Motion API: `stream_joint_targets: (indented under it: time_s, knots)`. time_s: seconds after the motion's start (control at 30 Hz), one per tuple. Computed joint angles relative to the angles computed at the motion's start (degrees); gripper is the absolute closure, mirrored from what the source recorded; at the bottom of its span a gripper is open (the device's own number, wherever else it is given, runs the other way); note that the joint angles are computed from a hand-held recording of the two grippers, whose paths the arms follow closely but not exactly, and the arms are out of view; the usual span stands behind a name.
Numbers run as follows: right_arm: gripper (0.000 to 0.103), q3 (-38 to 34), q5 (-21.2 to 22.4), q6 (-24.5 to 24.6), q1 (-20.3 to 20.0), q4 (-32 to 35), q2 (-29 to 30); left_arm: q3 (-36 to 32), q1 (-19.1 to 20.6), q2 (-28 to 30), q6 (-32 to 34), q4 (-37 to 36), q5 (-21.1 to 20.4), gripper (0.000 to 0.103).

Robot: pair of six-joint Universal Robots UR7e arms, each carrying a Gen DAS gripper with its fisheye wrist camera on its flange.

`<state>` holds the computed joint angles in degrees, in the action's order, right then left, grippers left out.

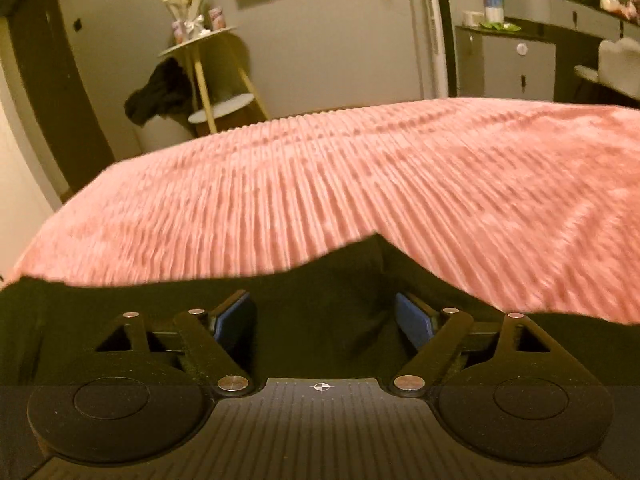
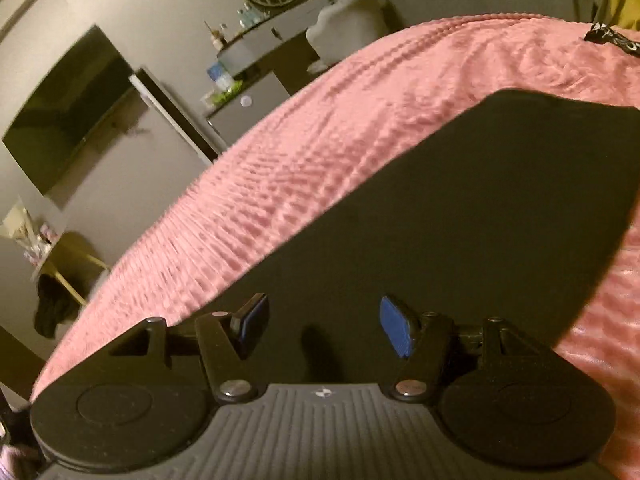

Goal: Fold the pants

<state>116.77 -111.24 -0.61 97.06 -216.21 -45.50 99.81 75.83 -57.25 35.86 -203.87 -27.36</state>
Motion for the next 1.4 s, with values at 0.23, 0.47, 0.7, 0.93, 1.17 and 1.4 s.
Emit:
stream_joint_targets:
  time_s: [0.23, 0.47, 0.7, 0.93, 1.17, 1.4]
  knots:
    - [0.041, 4.22, 6.23, 5.7, -1.96, 0.33, -3.58, 1.3, -1.68, -1.72, -6.01, 4.01, 2.05, 0.024]
    - [0.05, 7.87, 24.14, 11.93, -8.36, 5.72, -7.06, 22.75, -9.47, -15.51, -20.44, 9.45, -7.68, 0.008]
    - [0.063, 10.6, 7.18, 12.93, -8.28, -3.32, -11.39, 23.44, -10.29, -14.69, -29.87, 20.77, 5.45, 0.009]
    - [0.048, 15.45, 3.49, 15.34, -11.04, -8.18, -17.18, 25.93, -11.29, -20.02, -41.58, 31.24, 0.88, 0.009]
    - [0.048, 12.14, 12.69, 19.45, -15.52, -2.71, -16.43, 25.25, -12.58, -16.17, -43.37, 31.48, -0.55, 0.007]
    - [0.092, 9.48, 11.2, 6.21, -10.66, -7.35, -14.12, 26.11, -12.34, -17.64, -45.14, 30.93, -2.34, 0.007]
